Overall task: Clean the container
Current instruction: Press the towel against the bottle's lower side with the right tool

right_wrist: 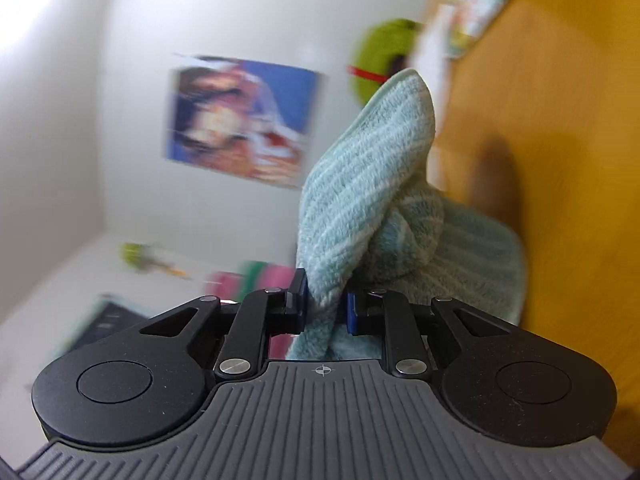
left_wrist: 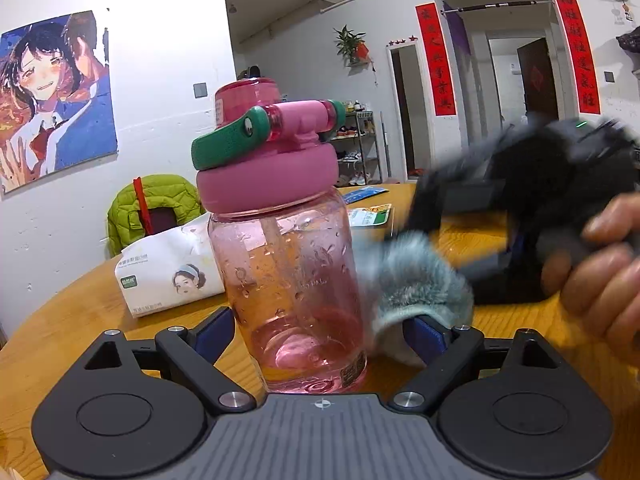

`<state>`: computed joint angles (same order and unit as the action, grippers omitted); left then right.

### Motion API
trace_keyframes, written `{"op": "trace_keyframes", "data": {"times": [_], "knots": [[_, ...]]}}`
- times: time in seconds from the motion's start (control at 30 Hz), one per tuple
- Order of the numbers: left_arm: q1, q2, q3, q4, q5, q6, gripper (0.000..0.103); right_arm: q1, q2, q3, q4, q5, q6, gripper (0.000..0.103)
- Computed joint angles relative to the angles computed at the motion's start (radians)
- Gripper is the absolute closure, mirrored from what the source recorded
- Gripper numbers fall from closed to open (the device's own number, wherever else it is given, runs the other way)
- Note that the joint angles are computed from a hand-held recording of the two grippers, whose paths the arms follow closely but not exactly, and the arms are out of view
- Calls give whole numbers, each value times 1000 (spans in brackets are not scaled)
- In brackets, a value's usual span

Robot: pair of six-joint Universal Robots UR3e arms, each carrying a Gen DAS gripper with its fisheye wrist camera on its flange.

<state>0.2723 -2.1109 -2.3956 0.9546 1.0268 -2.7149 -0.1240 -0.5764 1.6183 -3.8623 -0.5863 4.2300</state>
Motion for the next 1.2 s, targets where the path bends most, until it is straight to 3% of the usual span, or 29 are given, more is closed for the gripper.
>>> {"op": "trace_keyframes", "data": {"times": [0.07,0.13,0.17,0.27,0.3,0.33,0.4,0.5,0.57,0.73,0.9,1.2], "knots": [[-6,-2,0,5,13,4,14,23,-56,41,163,-57,-129,81],[3,1,-4,3,0,1,14,28,-76,52,151,-72,-155,81],[4,2,-4,3,-2,1,14,23,-60,48,56,-67,-106,81],[1,0,-2,4,4,2,14,-21,94,-130,-393,9,274,81],[0,-1,-2,5,5,2,14,-31,132,-204,-496,21,395,81],[1,-1,-3,5,3,1,14,-31,145,-236,-517,30,438,81],[1,-1,-4,7,2,1,14,-16,126,-203,-393,45,346,81],[-2,-2,-4,10,5,2,14,15,-7,-6,-18,-13,5,81],[-5,-1,-5,9,12,3,14,31,-70,48,165,-59,-127,81],[-5,5,-9,5,15,-1,14,56,-130,83,198,-129,-217,78],[16,29,-40,14,-19,-11,14,54,-144,103,189,-149,-242,76],[2,21,-29,10,3,0,13,65,-185,161,201,-214,-307,76]]}}
